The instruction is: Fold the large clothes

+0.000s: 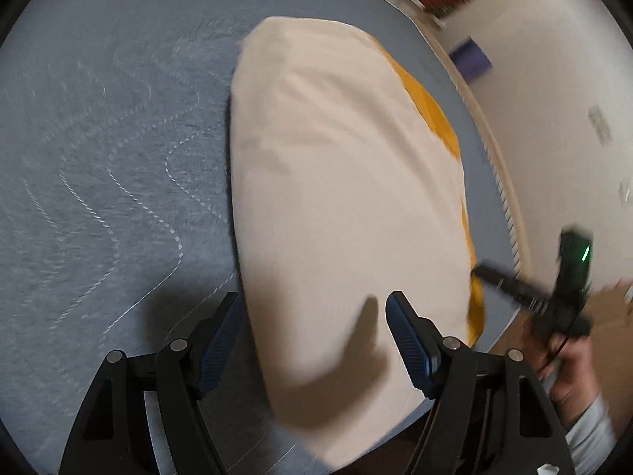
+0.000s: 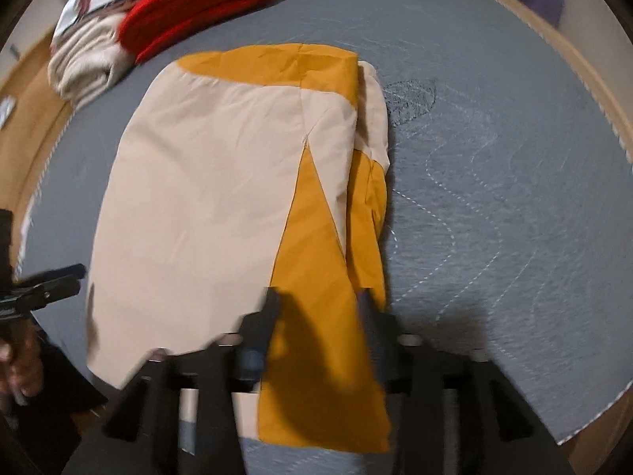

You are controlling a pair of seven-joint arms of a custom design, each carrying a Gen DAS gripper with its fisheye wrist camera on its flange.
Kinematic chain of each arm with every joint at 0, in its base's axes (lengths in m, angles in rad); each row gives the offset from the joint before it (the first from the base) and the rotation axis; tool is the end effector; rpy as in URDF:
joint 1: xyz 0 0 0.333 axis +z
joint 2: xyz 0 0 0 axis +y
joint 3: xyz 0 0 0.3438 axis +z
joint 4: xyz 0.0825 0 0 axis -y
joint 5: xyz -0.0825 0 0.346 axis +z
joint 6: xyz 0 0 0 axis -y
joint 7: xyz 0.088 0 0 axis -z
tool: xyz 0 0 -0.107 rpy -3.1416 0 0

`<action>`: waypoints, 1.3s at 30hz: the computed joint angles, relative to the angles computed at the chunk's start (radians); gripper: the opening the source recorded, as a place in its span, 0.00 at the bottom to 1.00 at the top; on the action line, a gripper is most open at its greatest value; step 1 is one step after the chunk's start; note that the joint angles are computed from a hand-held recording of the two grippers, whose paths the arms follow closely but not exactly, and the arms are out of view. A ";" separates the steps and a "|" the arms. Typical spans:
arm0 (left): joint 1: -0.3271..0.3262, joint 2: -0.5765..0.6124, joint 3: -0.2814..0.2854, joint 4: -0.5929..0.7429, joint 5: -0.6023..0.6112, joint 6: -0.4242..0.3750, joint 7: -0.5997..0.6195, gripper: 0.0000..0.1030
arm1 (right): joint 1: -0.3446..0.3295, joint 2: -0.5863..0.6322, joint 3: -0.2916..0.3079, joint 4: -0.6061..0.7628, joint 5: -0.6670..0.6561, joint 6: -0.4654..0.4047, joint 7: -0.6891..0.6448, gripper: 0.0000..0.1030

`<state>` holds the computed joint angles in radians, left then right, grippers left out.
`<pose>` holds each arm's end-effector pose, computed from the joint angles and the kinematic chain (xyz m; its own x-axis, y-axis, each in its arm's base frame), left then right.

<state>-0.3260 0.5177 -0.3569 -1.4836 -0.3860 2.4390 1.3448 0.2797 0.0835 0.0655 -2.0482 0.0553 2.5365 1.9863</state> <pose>0.5863 -0.4048 0.4796 -0.1765 -0.8060 0.5650 -0.9737 0.0588 -0.2203 0.5376 0.1916 0.4909 -0.0719 -0.9758 -0.2063 -0.9306 0.1400 -0.3382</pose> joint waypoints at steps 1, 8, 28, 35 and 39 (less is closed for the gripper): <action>0.012 0.018 -0.009 0.013 -0.026 -0.002 0.001 0.69 | -0.003 0.009 0.001 0.007 0.022 -0.002 -0.005 0.57; 0.099 0.175 -0.104 0.087 -0.235 0.029 0.078 0.79 | -0.049 0.115 0.007 0.064 0.215 -0.038 -0.077 0.67; 0.076 0.197 -0.030 0.311 -0.134 -0.047 0.126 0.46 | -0.039 0.194 0.060 0.108 0.439 0.145 -0.220 0.13; 0.182 0.148 0.032 0.273 -0.118 -0.120 0.039 0.51 | 0.021 0.331 0.113 0.314 0.391 0.171 -0.204 0.12; 0.223 0.037 0.037 0.122 -0.116 -0.092 0.060 0.50 | 0.069 0.345 0.079 0.344 0.293 0.108 -0.131 0.12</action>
